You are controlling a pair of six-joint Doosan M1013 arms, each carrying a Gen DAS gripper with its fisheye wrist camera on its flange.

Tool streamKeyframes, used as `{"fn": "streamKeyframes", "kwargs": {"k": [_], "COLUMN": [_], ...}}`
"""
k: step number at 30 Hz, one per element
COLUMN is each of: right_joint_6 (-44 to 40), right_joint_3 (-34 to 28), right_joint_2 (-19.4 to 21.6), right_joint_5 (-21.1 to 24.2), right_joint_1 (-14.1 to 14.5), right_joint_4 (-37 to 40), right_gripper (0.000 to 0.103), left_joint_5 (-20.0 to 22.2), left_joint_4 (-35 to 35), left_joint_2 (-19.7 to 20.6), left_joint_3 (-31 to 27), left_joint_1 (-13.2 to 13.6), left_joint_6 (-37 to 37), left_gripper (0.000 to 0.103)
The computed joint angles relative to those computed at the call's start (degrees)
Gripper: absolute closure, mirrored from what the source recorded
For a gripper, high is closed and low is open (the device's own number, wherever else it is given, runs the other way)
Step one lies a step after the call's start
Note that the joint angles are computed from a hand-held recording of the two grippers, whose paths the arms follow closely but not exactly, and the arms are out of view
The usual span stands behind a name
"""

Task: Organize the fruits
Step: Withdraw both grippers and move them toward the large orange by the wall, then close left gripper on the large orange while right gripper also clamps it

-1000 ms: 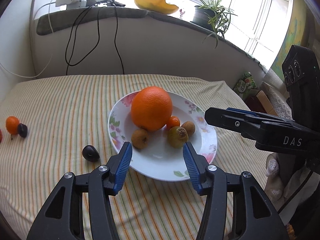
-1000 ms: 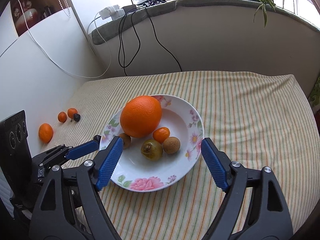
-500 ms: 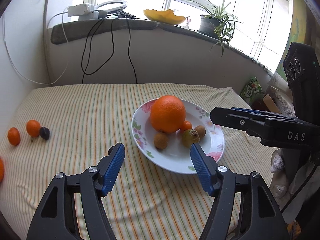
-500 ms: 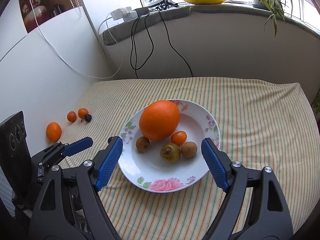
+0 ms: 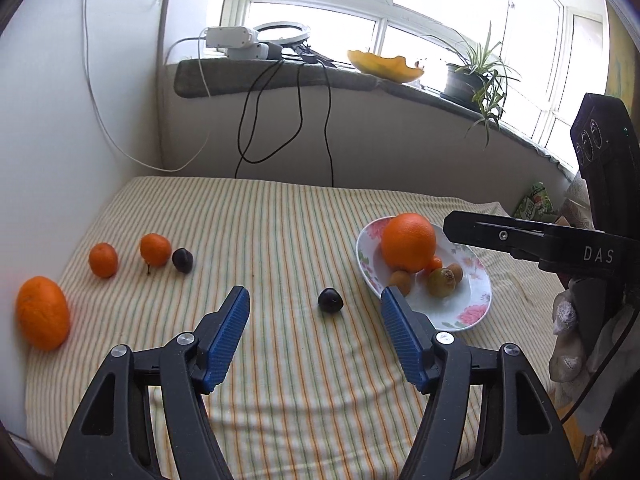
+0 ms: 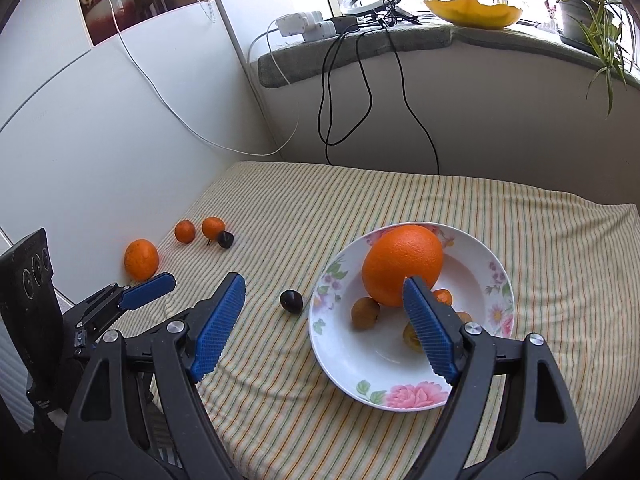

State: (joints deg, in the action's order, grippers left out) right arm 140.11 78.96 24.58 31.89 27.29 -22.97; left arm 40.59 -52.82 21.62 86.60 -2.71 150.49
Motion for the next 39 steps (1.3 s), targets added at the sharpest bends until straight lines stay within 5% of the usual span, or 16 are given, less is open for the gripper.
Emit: {"fn": "streamKeyframes", "kwargs": {"k": [10, 18, 25, 39], "right_joint_6": [-15.5, -29.1, -40.4, -45.4], "right_joint_3": [-7.6, -16.0, -26.2, -47.8], "right_joint_2": [4.8, 10.2, 16.5, 30.6], "right_joint_5": [-1.4, 1.8, 8.7, 21.5], "right_joint_1": [0.7, 1.1, 1.7, 1.7], "right_joint_4": [12.8, 24.7, 35.6, 48.9], "right_gripper": [0.019, 0.019, 0.019, 0.019], "left_joint_5": [-5.5, -11.1, -14.6, -15.2], "left_joint_4": [-0.1, 2.5, 5.9, 7.4], "left_joint_2": [-0.3, -0.2, 0.9, 3.5], "left_joint_3": [1.1, 2.0, 1.9, 0.5], "left_joint_1": [4.1, 6.4, 7.7, 8.6], "left_joint_6": [-3.5, -8.1, -13.0, -15.9], "left_gripper": [0.035, 0.035, 0.035, 0.036]}}
